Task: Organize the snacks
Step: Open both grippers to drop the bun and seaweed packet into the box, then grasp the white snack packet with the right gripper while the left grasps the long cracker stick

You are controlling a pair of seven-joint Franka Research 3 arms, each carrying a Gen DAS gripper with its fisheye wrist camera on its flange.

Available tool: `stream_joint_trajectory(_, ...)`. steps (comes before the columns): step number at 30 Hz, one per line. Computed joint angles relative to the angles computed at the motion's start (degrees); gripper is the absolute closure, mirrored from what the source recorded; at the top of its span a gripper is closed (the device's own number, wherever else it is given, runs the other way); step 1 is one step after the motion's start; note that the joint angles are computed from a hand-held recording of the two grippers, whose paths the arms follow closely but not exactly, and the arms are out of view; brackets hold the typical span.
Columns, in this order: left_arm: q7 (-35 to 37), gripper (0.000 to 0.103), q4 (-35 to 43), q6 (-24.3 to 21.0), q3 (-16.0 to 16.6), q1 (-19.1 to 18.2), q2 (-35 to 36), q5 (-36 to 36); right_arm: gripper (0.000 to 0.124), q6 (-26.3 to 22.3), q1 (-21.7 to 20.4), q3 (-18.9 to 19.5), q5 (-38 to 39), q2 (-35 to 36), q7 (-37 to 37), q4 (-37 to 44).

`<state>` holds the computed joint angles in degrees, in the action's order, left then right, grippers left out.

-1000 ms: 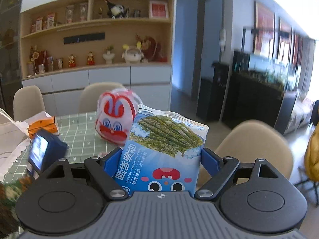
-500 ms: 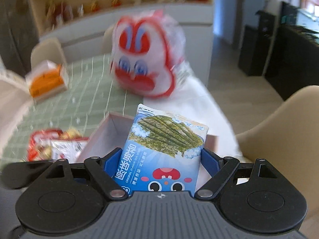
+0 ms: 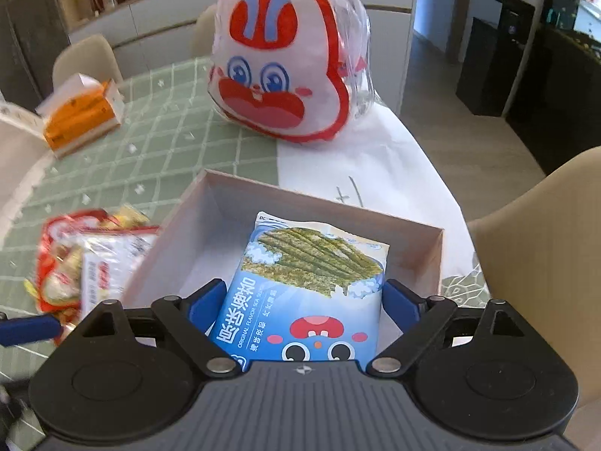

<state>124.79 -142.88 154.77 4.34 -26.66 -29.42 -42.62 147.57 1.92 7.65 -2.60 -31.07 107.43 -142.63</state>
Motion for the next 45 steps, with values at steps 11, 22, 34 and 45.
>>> stream_joint_trajectory(11, -15.02, 0.048, 2.64, 0.45, 0.90, 9.65, 5.64, 9.92, 0.033, -7.56, 1.31, 0.07, 4.39, 3.12, 9.24, 2.63)
stream_joint_trajectory(22, -1.25, 0.048, 2.83, -4.96, 2.95, 9.77, 6.10, -0.59, 0.033, 0.53, -5.71, 7.48, -4.79, -3.92, 22.69, -0.07)
stream_joint_trajectory(34, 0.65, 0.048, -0.73, -13.07, 2.61, 16.40, -0.07, 4.87, 0.033, -1.08, 4.97, 10.70, -13.47, 19.03, 23.66, 19.01)
stream_joint_trajectory(45, 5.10, 0.048, -2.94, -22.96, 8.01, 20.96, -5.16, 7.24, 0.055, -12.80, 12.16, 8.17, -29.74, 32.76, 37.54, 30.92)
